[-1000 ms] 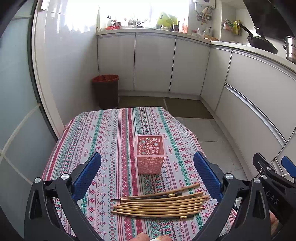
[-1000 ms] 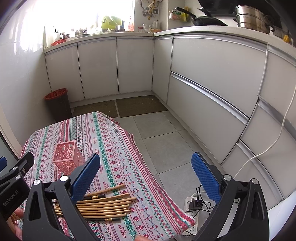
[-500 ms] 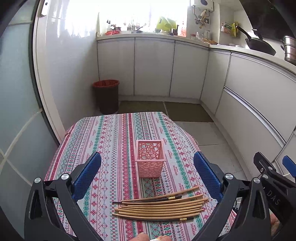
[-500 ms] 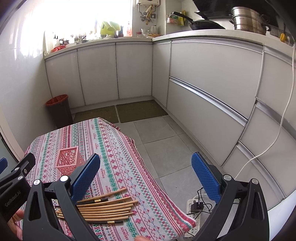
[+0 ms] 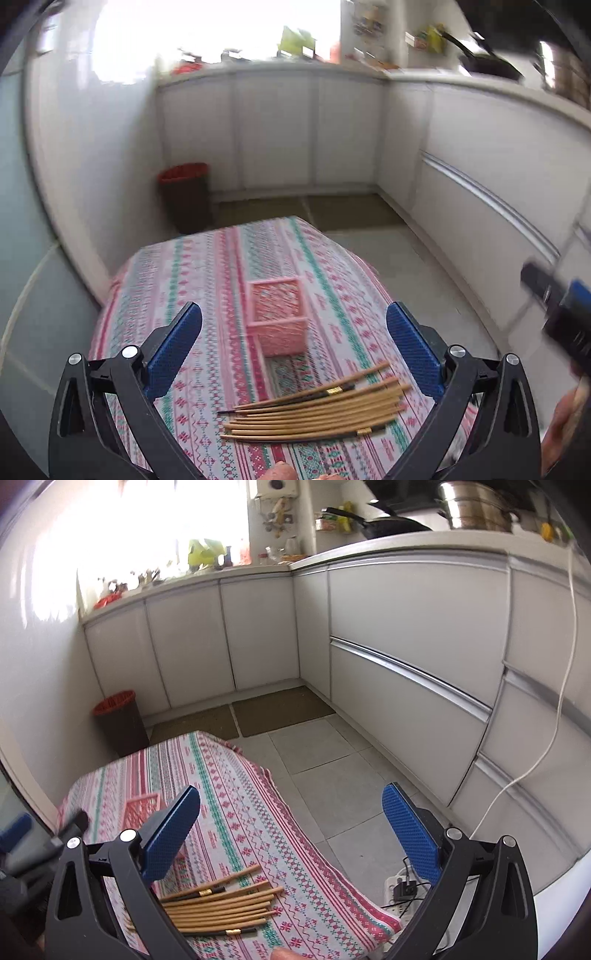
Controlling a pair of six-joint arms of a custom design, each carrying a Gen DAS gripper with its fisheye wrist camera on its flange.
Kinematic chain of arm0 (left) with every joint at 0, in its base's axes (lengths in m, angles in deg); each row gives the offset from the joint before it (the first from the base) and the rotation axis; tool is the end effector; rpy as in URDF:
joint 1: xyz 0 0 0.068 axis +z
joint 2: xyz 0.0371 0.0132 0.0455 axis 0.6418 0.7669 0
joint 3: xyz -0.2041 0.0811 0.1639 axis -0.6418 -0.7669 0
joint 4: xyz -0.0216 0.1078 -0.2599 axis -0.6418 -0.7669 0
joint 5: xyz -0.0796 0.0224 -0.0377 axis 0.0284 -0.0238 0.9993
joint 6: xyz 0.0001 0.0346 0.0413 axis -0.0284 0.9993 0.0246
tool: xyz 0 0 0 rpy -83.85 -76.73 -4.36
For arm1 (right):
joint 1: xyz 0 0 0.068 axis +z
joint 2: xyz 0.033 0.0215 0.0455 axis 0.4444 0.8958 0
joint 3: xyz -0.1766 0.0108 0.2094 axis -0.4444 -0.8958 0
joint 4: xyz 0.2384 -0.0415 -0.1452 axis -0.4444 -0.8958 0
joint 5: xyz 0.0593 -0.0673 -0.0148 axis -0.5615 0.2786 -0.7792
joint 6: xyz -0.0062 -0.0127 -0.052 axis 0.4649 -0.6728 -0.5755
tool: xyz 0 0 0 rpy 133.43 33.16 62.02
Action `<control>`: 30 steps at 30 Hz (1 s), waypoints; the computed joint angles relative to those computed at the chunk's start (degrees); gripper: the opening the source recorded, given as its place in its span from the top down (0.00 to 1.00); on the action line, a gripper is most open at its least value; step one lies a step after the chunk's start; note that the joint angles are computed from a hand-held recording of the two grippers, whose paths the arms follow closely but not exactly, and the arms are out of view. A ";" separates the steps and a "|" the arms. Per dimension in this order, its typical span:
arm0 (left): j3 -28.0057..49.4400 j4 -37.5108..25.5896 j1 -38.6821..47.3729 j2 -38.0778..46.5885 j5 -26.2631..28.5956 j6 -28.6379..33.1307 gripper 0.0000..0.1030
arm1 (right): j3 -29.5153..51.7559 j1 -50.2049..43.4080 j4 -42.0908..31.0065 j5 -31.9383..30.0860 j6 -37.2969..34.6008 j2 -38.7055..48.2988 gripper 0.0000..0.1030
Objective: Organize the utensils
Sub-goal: 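Lower the left tool to the chopstick pile and grasp one bamboo chopstick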
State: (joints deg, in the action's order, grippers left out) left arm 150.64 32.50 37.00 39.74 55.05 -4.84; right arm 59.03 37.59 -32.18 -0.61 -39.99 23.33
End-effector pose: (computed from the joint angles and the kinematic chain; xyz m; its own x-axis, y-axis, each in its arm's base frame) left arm 0.3224 -0.0206 0.3171 -0.6038 0.1480 -0.7832 0.2132 0.9768 0.0203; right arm 0.3103 0.0474 0.3261 -0.4543 0.3179 -0.8322 0.3630 0.9192 0.1529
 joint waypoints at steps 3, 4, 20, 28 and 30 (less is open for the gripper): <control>4.48 -4.82 -1.86 6.45 3.93 5.09 0.07 | -1.85 -4.50 2.04 -4.08 4.36 -2.94 0.07; 7.00 -7.55 -2.42 9.98 7.19 7.12 0.07 | -2.22 -6.52 2.50 -6.48 5.76 -3.55 0.07; 44.01 -36.34 -12.75 54.07 -1.57 15.34 0.37 | 6.82 -22.06 -8.04 -47.06 14.17 17.44 0.07; 50.63 -37.79 -15.23 60.54 -4.67 16.21 0.59 | 9.16 -21.13 -11.65 -41.88 12.98 21.38 0.07; 49.08 -36.12 -15.23 59.55 -5.15 16.23 0.69 | 9.63 -21.05 -12.37 -40.70 12.59 21.68 0.07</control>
State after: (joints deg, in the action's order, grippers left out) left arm 199.72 -3.62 21.77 99.29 49.90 11.39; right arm 68.66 16.54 -44.55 -41.31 -27.40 45.01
